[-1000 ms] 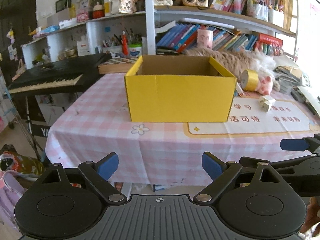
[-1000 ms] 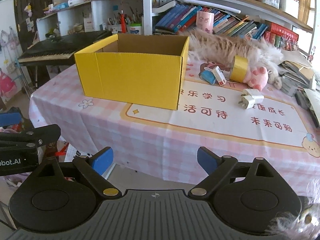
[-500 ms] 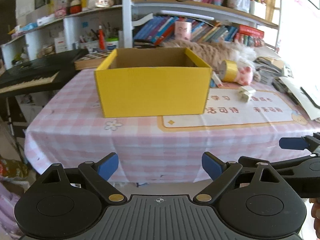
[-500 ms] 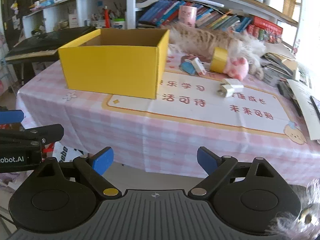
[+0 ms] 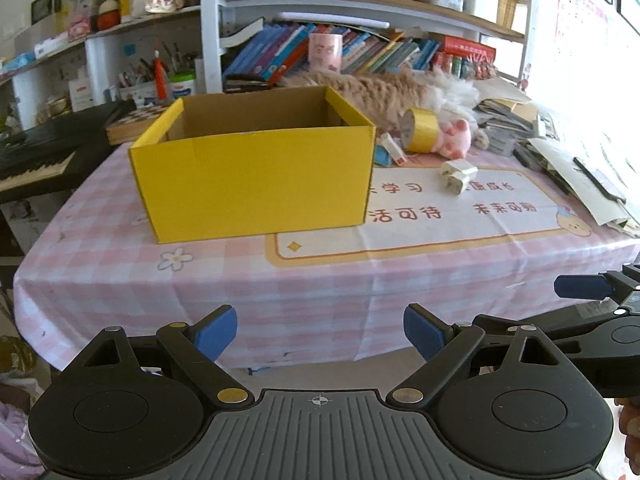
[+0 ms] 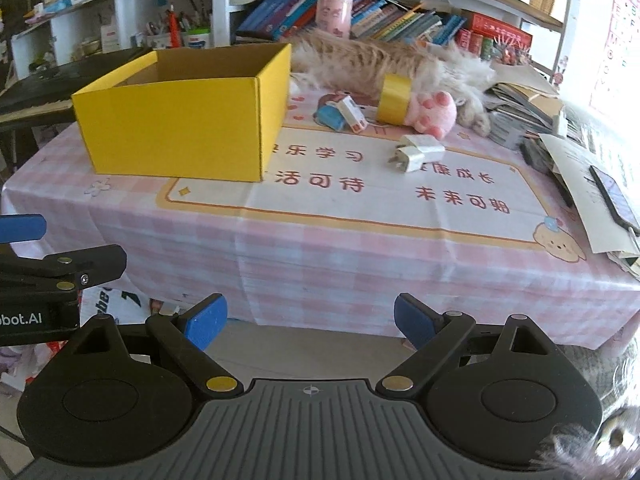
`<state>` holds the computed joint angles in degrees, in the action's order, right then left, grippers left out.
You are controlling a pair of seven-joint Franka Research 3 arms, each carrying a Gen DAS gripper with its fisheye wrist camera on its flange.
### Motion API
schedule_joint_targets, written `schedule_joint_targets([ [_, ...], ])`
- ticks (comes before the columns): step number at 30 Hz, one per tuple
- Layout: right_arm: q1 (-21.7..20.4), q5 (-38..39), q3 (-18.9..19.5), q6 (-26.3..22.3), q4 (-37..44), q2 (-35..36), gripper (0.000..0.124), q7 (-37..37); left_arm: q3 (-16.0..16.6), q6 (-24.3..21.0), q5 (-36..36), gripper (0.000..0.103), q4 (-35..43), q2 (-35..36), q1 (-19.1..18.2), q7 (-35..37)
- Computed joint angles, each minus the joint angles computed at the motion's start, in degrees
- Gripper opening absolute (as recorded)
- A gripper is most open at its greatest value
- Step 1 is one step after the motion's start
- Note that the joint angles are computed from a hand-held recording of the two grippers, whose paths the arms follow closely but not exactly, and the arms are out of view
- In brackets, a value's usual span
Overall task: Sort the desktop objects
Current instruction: 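Move both tools toward the white chargers beside the pink plush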
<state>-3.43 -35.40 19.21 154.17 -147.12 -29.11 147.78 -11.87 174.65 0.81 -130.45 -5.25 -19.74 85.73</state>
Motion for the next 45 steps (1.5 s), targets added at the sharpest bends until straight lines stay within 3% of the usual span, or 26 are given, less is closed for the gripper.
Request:
schedule_joint_targets([
  [6, -0.57, 0.13, -0.69, -1.22, -0.35, -0.62, 0.090, 0.11, -0.48, -0.72, -2.61, 0.093, 2.36, 2.02, -0.95, 3.40],
  [17, -2.44, -0.61, -2.23, -2.93, -0.80, -1.23, 0.090, 0.37, -4.62, -2.18, -5.15, 0.093, 9.19, 7.96, 0.26, 8.69],
  [24, -4.11, -0.67, -3.67, -3.26, -1.64, -1.81, 0.090, 0.80, -6.93, -3.27, -2.75, 0.093, 13.58, 11.83, 0.70, 8.82],
  [30, -5.97, -0.68, -5.37, -1.59, -1.96, -1.59, 0.088, -0.73, -6.56, -3.45, 3.59, 0.093, 17.61, 15.10, -0.70, 3.01],
  [35, -8.17, -0.67, -7.25, 1.42, -1.20, -0.05, 0.088, -4.25, -3.58, -5.25, 12.75, 0.093, 22.87, 18.68, -4.18, -6.70],
  [45, -10.05, 3.98, -12.82, 9.81, 3.32, 7.70, 0.088, -19.77, 1.38, -11.33, 27.64, 0.093, 34.70, 25.98, -10.34, -25.71],
])
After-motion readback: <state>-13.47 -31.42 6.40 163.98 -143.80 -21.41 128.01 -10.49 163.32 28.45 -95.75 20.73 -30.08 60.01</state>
